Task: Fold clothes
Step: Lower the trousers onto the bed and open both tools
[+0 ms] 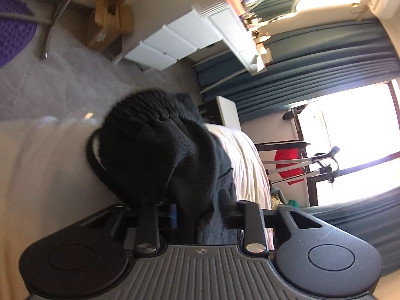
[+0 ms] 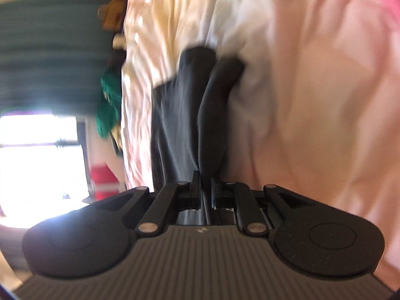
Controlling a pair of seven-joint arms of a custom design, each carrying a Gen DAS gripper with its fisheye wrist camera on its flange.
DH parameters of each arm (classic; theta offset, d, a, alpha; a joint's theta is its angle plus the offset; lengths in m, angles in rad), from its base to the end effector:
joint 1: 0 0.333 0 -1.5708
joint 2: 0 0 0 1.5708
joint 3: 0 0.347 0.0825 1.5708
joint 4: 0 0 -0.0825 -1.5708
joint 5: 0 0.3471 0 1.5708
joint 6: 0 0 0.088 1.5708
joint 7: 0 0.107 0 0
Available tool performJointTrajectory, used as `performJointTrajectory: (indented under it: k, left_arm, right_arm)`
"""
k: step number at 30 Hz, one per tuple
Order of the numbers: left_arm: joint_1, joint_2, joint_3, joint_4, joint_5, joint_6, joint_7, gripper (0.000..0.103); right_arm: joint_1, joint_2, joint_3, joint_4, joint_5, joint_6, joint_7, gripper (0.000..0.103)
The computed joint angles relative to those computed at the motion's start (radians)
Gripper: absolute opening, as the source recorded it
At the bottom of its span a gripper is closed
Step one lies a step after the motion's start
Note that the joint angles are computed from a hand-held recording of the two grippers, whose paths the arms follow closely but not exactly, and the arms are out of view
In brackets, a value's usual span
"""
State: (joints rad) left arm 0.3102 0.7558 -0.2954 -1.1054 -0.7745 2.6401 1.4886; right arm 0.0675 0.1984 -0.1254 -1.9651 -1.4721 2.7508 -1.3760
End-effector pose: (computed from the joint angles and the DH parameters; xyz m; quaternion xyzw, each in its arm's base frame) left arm 0.7782 0.1241 0.4976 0.8002 -0.3200 0.5065 0.0290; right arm 0.5967 0.0105 0.4607 0.2356 0.8444 -0.1271 0.4641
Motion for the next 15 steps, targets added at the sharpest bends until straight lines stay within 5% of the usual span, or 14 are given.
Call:
performJointTrajectory:
  k: [2, 4, 9, 15]
  left_arm:
    - [0.014, -0.073, 0.008, -0.096, 0.012, 0.017, 0.06, 0.054]
    - [0.018, -0.137, 0.019, -0.174, 0.017, 0.036, 0.119, 0.054]
    - [-0.003, -0.258, 0.005, -0.314, -0.029, 0.133, 0.339, 0.065]
    - [-0.102, -0.202, -0.038, -0.206, 0.014, 0.062, 0.547, 0.071]
  right_arm:
    - [0.055, -0.062, 0.031, -0.052, 0.135, -0.269, -0.076, 0.011]
    - [0.075, -0.091, 0.047, -0.064, 0.132, -0.399, -0.106, 0.011]
    - [0.042, -0.087, 0.048, -0.053, -0.009, -0.306, -0.081, 0.011]
    - [-0.017, -0.046, 0.027, -0.018, -0.163, -0.072, 0.026, 0.012]
